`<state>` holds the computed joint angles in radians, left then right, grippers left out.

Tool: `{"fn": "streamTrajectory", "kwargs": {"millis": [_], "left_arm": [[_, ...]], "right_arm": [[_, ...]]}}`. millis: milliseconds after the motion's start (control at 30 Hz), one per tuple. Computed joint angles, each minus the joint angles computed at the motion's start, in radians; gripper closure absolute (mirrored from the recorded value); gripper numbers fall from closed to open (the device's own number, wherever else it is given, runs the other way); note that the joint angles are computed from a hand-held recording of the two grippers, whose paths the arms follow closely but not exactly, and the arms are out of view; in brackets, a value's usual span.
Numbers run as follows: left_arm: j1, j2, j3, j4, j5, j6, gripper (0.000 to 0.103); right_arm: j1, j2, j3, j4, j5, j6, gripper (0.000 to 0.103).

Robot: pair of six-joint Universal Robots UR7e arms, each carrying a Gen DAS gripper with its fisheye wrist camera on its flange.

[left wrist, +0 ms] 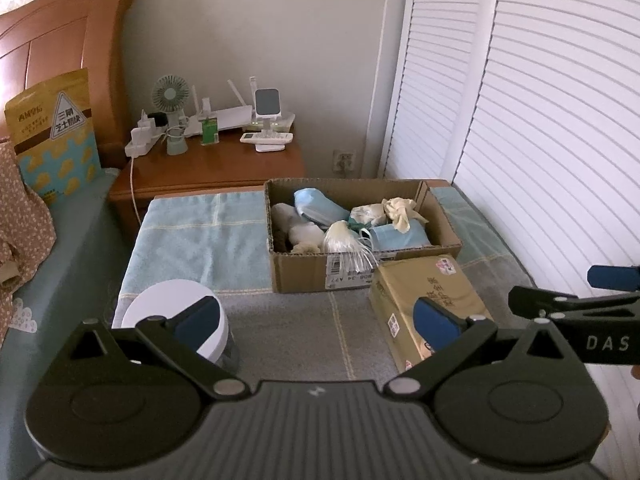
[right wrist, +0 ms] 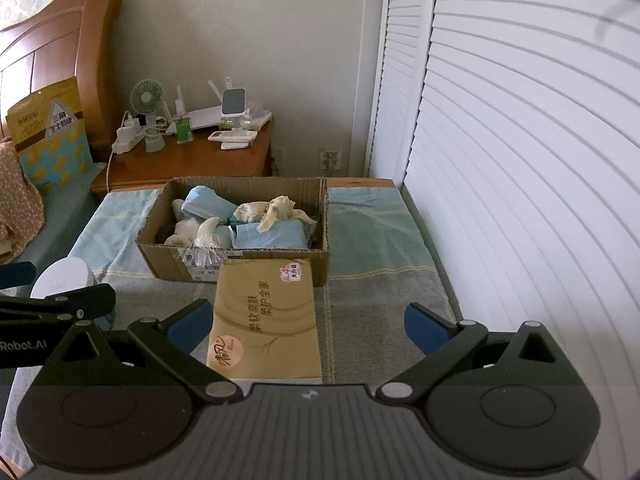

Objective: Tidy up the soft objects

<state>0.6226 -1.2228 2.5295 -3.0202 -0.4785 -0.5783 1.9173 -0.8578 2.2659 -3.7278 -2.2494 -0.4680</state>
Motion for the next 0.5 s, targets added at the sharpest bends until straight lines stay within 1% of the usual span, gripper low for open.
{"fn": "streamTrajectory", "kwargs": {"millis": [500], "left_arm": [[-0.001,0.011,-0.003,-0.016,-0.001,0.009,0.001]], "right_arm": [[0.001,0.004,-0.001,-0.006,-0.004,-0.002,0.000]]}}
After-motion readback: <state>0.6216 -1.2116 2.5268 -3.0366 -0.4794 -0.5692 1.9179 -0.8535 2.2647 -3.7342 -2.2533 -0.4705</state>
